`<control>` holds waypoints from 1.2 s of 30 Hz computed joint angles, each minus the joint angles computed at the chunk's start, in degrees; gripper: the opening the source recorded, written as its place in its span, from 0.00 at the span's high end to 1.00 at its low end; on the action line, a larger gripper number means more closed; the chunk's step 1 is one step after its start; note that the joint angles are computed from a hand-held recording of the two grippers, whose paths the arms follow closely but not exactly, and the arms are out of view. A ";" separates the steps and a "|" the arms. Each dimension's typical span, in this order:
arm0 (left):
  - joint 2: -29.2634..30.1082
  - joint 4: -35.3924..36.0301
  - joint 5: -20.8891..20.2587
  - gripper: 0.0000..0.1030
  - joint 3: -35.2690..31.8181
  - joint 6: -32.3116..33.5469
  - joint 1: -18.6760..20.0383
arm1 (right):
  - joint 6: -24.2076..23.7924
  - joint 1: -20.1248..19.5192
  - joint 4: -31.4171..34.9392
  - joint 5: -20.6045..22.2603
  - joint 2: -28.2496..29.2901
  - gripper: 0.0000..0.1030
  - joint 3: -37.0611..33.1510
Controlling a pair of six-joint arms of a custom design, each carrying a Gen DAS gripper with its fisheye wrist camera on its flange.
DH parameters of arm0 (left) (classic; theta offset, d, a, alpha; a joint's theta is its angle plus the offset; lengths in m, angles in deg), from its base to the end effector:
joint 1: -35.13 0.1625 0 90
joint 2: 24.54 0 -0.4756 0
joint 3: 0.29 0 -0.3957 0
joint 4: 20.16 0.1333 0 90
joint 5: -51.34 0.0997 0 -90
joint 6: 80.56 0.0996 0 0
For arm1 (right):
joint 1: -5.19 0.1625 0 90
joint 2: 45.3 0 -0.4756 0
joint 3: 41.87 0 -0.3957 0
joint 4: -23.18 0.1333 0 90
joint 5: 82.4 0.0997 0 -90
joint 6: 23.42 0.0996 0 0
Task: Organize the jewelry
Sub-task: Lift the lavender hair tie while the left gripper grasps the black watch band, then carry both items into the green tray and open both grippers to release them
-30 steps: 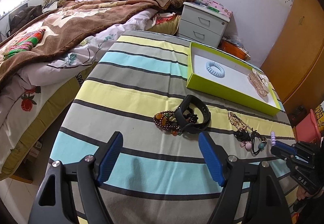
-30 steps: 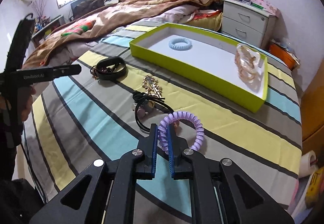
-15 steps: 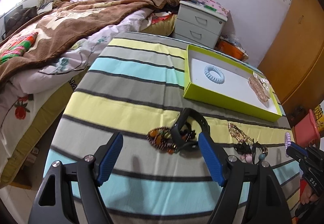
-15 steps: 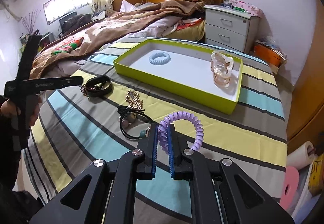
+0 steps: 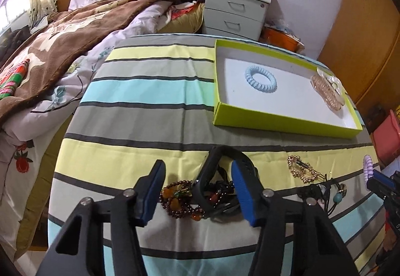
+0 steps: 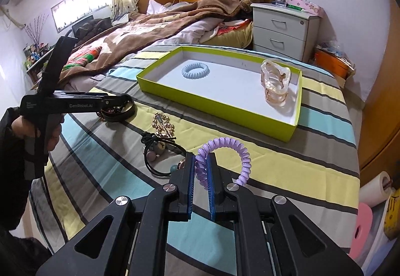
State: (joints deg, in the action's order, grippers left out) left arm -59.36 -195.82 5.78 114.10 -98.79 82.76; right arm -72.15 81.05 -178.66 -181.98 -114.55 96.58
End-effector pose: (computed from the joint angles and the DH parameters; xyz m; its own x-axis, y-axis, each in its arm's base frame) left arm -0.2333 -0.5570 -0.0152 -0.7582 0.1751 -0.6281 0.4558 0.8311 -0.3186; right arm 0.0035 -0.4638 0.2326 -0.7476 -0.3052 0.5899 -0.5794 0.7337 -0.3548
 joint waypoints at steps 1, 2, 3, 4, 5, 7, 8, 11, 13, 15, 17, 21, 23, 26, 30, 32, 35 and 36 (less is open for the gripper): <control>0.06 0.31 -0.29 0.57 -0.15 0.10 0.10 | 0.08 0.02 0.00 0.00 -0.01 0.91 0.02; 0.12 0.58 -0.58 0.60 -0.26 0.10 0.20 | 0.13 0.00 0.04 0.04 -0.05 0.91 0.02; 0.14 0.89 -0.59 0.65 -0.36 -0.10 0.27 | 0.18 0.00 0.01 0.08 -0.06 0.91 0.03; 0.14 0.69 -0.59 0.67 -0.33 0.18 0.23 | 0.18 -0.01 0.06 0.15 -0.06 0.91 0.03; 0.19 0.44 -0.54 0.69 -0.28 0.45 0.16 | 0.14 0.02 0.08 0.02 -0.06 0.91 0.00; 0.25 0.87 -0.77 0.76 -0.52 0.77 0.19 | 0.16 0.06 -0.01 -0.06 -0.02 0.91 -0.09; 0.27 0.87 -0.82 0.77 -0.52 1.02 0.11 | 0.22 0.07 0.07 -0.05 -0.01 0.91 -0.15; 0.45 1.05 -0.31 0.79 -0.54 1.17 -0.20 | 0.51 0.19 -0.25 -0.21 0.12 0.91 -0.16; 0.34 0.58 -0.88 0.84 -0.30 1.12 -0.24 | 0.45 0.21 -0.30 -0.30 0.13 0.91 -0.17; 0.43 0.60 -0.40 0.85 -0.24 1.21 -0.50 | 0.38 0.24 -0.19 -0.32 0.13 0.91 -0.27; 0.35 0.31 -0.12 0.85 -0.05 1.03 -0.73 | 0.52 0.20 -0.65 -0.37 0.14 0.91 -0.16; -0.18 -0.73 0.17 0.85 0.63 1.00 -1.25 | 0.41 0.21 -1.10 -0.12 -0.20 0.91 0.08; -0.39 -1.16 0.43 0.85 0.86 0.81 -1.50 | 0.45 0.25 -1.30 -0.13 -0.29 0.91 0.15; -0.68 -1.45 0.61 0.85 1.13 0.83 -1.92 | 0.56 0.35 -2.10 -0.06 -0.38 0.91 0.58; -1.26 -2.31 0.54 0.85 1.68 1.29 -2.49 | 0.70 0.63 -2.70 -0.14 -0.81 0.91 0.85; -1.50 -2.44 0.69 0.85 1.79 1.16 -2.77 | 0.70 0.78 -3.02 -0.05 -1.02 0.91 1.02; -2.03 -2.96 0.87 0.85 2.07 1.50 -3.37 | 0.83 1.23 -3.41 0.01 -1.51 0.91 1.23; -2.18 -3.05 0.86 0.85 2.00 1.83 -3.50 | 0.87 1.46 -3.62 -0.12 -1.70 0.91 1.25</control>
State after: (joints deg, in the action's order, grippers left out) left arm -61.53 -198.87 6.64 116.10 -96.95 79.27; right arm -71.28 82.51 -182.28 -182.09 -116.25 97.83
